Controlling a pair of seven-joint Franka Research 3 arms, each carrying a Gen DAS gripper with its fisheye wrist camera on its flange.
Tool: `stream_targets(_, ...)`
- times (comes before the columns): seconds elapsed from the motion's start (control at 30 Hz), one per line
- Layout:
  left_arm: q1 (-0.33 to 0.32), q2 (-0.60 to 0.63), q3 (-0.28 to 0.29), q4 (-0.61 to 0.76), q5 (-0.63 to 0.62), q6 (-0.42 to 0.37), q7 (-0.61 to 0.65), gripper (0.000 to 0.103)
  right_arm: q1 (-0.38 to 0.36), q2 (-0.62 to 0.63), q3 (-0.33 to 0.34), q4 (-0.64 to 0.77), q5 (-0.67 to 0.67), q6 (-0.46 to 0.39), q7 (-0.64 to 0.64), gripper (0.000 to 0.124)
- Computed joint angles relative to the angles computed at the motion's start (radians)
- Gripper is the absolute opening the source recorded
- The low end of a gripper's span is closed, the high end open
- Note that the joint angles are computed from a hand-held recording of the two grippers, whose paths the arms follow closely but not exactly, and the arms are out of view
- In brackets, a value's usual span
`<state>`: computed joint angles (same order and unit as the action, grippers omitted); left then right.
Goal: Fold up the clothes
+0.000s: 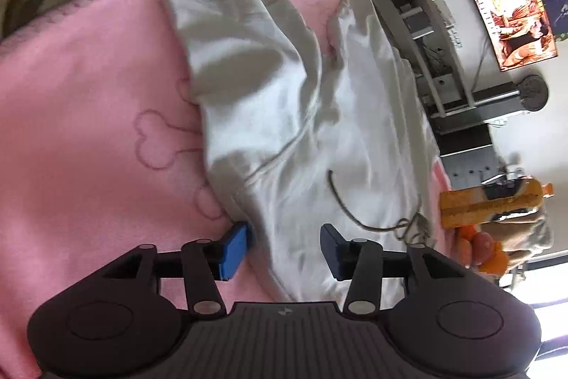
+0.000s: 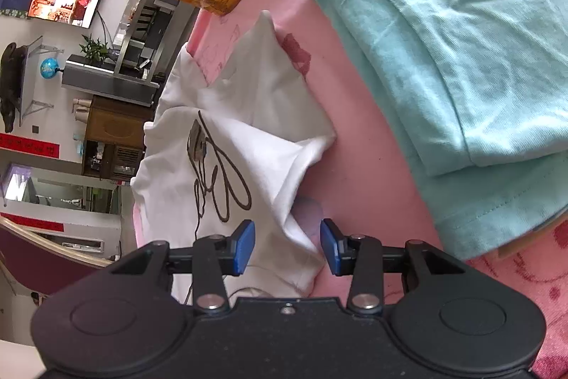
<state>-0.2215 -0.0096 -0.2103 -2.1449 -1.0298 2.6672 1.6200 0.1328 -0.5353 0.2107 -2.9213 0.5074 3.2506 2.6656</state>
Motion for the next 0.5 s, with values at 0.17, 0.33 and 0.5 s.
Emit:
stream_targets(0.17,0.013,0.024,0.002,0.03,-0.099,-0.171,0.12,0.045,-0.014,-0.004,0.011,-0.002,-0.005,-0.004,0.006,0.04)
stream_targets(0.33,0.035,0.029,0.006,0.039,-0.114,-0.283,0.111,0.048,-0.012,-0.003,0.011,-0.002,-0.008,-0.002,0.009,0.04)
stream_targets(0.5,0.033,0.022,0.0,0.02,-0.139,-0.291,0.128,0.048,0.002,-0.002,-0.005,0.001,-0.011,0.0,0.0,0.04)
